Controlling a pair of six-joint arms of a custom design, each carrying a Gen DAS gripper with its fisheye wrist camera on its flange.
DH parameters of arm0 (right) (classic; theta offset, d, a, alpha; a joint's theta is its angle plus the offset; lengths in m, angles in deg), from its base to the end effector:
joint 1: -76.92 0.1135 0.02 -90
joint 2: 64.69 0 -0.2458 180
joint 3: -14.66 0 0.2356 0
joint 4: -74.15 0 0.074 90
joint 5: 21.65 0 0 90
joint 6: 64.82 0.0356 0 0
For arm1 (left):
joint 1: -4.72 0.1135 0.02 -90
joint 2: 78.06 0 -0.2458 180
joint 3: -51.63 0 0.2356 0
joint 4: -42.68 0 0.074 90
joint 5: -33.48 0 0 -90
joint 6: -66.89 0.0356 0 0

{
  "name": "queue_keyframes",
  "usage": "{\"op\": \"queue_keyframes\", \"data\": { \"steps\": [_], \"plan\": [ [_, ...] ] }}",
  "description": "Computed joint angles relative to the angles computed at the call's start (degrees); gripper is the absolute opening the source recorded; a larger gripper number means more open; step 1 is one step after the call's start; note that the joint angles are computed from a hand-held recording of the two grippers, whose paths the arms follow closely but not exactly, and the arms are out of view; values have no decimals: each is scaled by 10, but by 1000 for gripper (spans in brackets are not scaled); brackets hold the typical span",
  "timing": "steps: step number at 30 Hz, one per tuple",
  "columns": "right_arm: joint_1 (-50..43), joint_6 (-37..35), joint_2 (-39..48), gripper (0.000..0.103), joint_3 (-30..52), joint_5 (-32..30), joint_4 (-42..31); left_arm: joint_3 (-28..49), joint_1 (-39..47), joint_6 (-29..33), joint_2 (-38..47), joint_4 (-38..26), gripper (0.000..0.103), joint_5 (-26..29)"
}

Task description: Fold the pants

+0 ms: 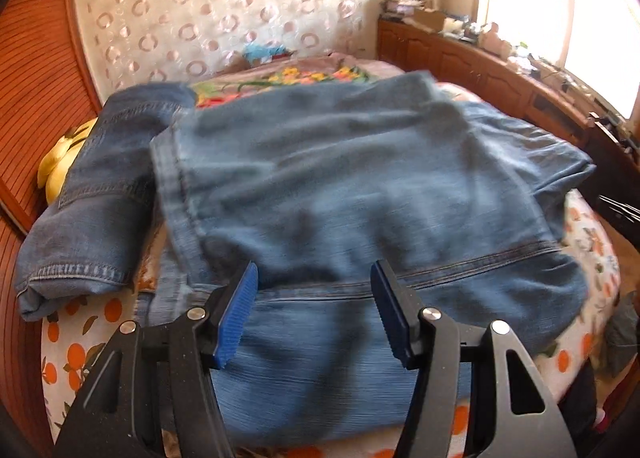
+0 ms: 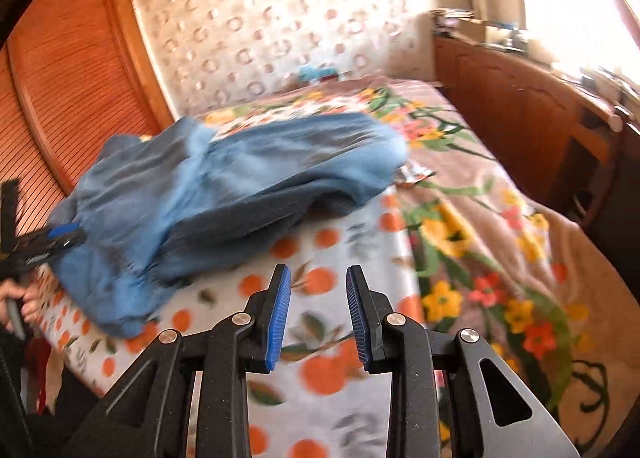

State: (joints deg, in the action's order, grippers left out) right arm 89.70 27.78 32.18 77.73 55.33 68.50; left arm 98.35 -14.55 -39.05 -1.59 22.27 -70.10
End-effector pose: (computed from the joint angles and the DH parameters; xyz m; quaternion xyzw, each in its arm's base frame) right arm 0.3192 0.0806 0.1574 -0.1279 0.8906 0.1584 0.4067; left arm 0.2261 -0.0702 0.1522 -0.0131 0.9344 0.0036 0.3561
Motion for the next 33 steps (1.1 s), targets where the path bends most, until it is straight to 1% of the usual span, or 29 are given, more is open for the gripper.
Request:
{"op": "queue_keyframes", "data": {
  "steps": [3, 6, 8, 12, 14, 17, 21, 24, 25, 26, 27, 28, 29, 32, 33],
  "plan": [
    [-3, 8, -2, 30, 9, -12, -8, 17, -55, -20, -13, -15, 60, -17],
    [2, 9, -12, 30, -4, -18, 1, 45, -102, -32, 0, -24, 60, -24],
    [12, 13, -10, 30, -17, -15, 16, 68, -134, -41, 20, -23, 60, -20],
    [10, 11, 16, 30, -11, -28, 25, 116, -192, -51, 78, -19, 60, -7],
    [7, 7, 19, 30, -6, -34, 18, 142, -222, -55, 115, -17, 60, -3],
    [10, 2, 21, 30, 3, -36, 3, 176, -245, -57, 161, -20, 60, 9],
    [2, -6, 23, 30, 6, -47, -7, 202, -267, -59, 202, -29, 60, 19],
    [-6, -5, 23, 30, 6, -54, -8, 215, -281, -55, 227, -42, 59, -6],
    [-6, -4, 24, 30, 6, -56, -8, 216, -286, -53, 231, -44, 46, -18],
    [-8, -3, 25, 30, 6, -58, -6, 221, -288, -52, 235, -52, 39, -31],
    [-9, -1, 25, 30, 7, -60, -7, 220, -288, -51, 231, -58, 23, -42],
    [-9, 1, 24, 30, 6, -62, -6, 212, -285, -49, 219, -57, 11, -43],
    [-5, 5, 22, 30, 1, -62, -1, 196, -278, -48, 200, -47, 9, -39],
    [5, 10, 19, 30, -8, -61, 8, 140, -249, -54, 108, -12, 6, -14],
    [9, 10, 20, 30, -8, -60, 9, 128, -241, -56, 71, -16, 5, -10]
  ]
}}
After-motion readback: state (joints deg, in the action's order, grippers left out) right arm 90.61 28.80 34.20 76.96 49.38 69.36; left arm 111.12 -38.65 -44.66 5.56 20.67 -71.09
